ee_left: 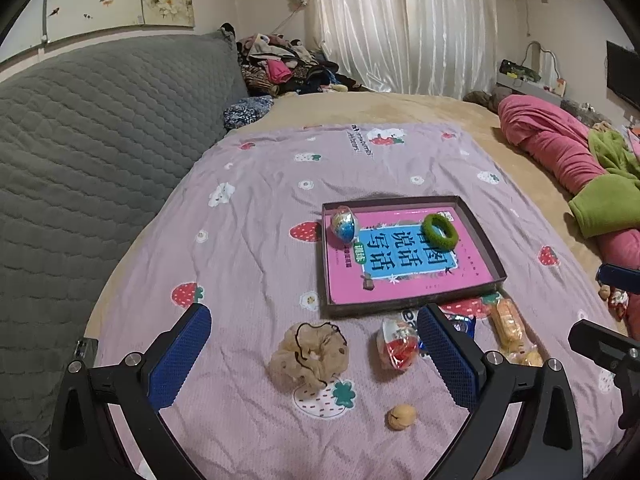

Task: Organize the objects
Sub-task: 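Withdraw both tools from the tray and move toward the snacks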

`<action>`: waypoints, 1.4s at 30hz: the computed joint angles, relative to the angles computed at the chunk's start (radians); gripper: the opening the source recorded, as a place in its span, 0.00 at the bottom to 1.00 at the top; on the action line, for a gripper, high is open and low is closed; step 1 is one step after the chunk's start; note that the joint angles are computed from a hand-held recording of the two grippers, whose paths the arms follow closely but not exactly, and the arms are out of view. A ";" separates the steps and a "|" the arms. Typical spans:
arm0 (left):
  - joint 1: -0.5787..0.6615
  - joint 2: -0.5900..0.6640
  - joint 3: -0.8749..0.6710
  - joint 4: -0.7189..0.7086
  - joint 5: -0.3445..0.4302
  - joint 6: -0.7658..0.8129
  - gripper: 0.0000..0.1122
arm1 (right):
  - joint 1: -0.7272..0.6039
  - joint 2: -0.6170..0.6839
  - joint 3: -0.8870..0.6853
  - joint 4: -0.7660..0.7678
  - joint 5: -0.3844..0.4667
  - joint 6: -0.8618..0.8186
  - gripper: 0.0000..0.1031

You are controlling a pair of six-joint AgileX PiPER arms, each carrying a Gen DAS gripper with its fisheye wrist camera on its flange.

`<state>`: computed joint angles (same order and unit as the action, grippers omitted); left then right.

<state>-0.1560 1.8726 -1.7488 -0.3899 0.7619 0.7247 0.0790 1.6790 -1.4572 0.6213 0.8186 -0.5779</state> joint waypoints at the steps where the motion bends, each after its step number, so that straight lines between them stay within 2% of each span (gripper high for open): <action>1: 0.003 -0.004 0.014 -0.005 -0.005 0.009 0.91 | 0.003 -0.005 0.011 0.000 -0.007 -0.003 0.98; 28: -0.025 -0.118 0.356 -0.120 -0.171 0.148 0.91 | -0.062 -0.053 0.244 0.056 -0.099 -0.151 0.98; 42: -0.051 -0.137 0.470 -0.175 -0.270 0.200 0.91 | -0.109 -0.037 0.310 0.122 -0.137 -0.250 0.98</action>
<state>-0.2066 1.7360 -1.2790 -0.5652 0.4924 0.9249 -0.0297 1.6419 -1.1471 0.7431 0.6818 -0.8284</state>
